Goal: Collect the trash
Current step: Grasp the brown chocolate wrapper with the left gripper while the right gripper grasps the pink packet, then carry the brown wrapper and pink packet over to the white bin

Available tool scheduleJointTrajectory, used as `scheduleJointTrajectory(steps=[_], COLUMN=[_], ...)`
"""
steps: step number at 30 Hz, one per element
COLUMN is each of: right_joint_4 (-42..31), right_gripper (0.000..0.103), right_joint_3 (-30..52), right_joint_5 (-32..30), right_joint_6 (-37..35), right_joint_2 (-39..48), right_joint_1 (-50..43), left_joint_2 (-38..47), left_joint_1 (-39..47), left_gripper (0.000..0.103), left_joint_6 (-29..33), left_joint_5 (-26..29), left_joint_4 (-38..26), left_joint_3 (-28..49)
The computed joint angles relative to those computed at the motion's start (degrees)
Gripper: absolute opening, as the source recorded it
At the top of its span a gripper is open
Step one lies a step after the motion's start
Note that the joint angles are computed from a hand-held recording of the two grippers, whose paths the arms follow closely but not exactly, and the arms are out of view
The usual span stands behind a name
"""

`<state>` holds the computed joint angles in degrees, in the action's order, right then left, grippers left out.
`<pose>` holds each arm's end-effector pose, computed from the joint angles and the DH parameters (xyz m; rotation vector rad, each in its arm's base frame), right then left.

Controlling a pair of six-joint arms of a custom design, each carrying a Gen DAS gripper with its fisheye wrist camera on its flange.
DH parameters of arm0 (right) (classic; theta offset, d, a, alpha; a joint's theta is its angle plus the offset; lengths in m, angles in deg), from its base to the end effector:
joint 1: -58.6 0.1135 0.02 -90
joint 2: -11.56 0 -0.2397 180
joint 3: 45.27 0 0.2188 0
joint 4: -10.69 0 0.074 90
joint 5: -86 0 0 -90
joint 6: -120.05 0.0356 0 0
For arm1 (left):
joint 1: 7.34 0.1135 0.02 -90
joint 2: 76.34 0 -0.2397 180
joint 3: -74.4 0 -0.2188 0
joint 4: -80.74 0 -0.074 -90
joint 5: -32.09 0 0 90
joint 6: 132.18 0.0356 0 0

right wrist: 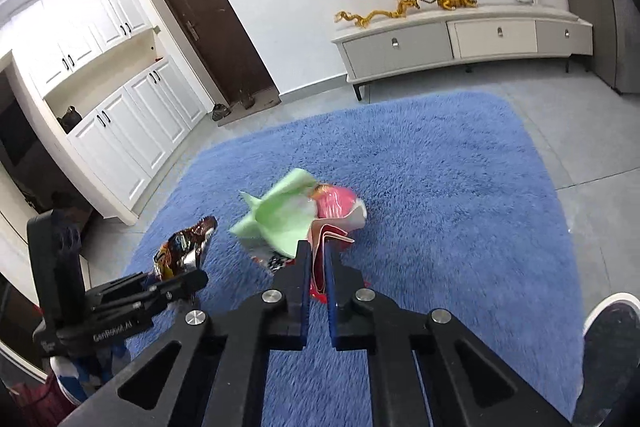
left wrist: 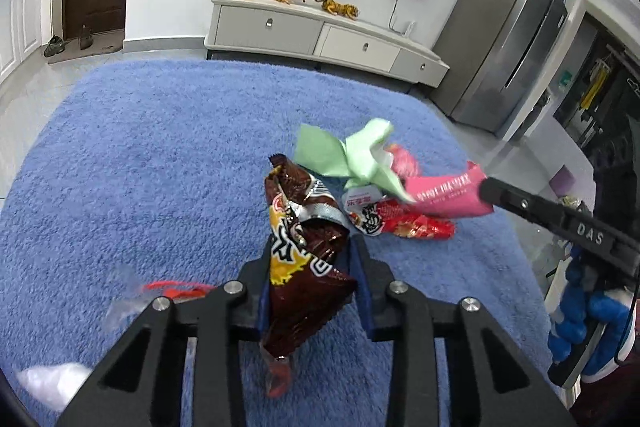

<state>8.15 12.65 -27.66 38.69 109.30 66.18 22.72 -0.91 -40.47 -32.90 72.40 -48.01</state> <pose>0.2946 0.0536 0.1391 -0.1916 2.3047 0.6209 0.2901 0.0176 0.1241 0.0948 2.3819 -0.4639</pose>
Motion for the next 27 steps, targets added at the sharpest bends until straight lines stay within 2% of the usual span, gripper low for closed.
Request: scheduleJointTrajectory(steps=[12, 17, 19, 23, 27], right_joint_4=[-7.0, -12.0, -14.3, -20.8, -28.1], right_gripper=[0.005, 0.005, 0.005, 0.005, 0.005], right_joint_3=[-10.3, -12.8, -13.8, -14.6, -14.2], right_joint_5=[5.7, 7.8, 7.3, 4.9, -3.0], right_joint_6=[1.0, 1.4, 1.1, -0.9, -7.0], right_joint_2=[-22.3, -32.8, -37.4, -45.6, -50.7], right_joint_1=[3.2, 4.0, 2.2, -4.8, -20.3], left_joint_2=[-17.7, -26.2, -29.0, -29.3, -23.8], left_joint_1=[2.8, 1.3, -1.7, -11.5, -25.7], left_gripper=[0.031, 0.031, 0.031, 0.031, 0.031], left_joint_6=[2.1, 2.6, 1.8, -2.4, -8.0], left_joint_5=[4.4, 5.0, 4.3, 0.8, -4.7], left_joint_4=[-6.2, -11.7, -13.8, -14.8, -13.5], left_joint_3=[-7.4, -8.8, -8.2, -5.0, 0.7])
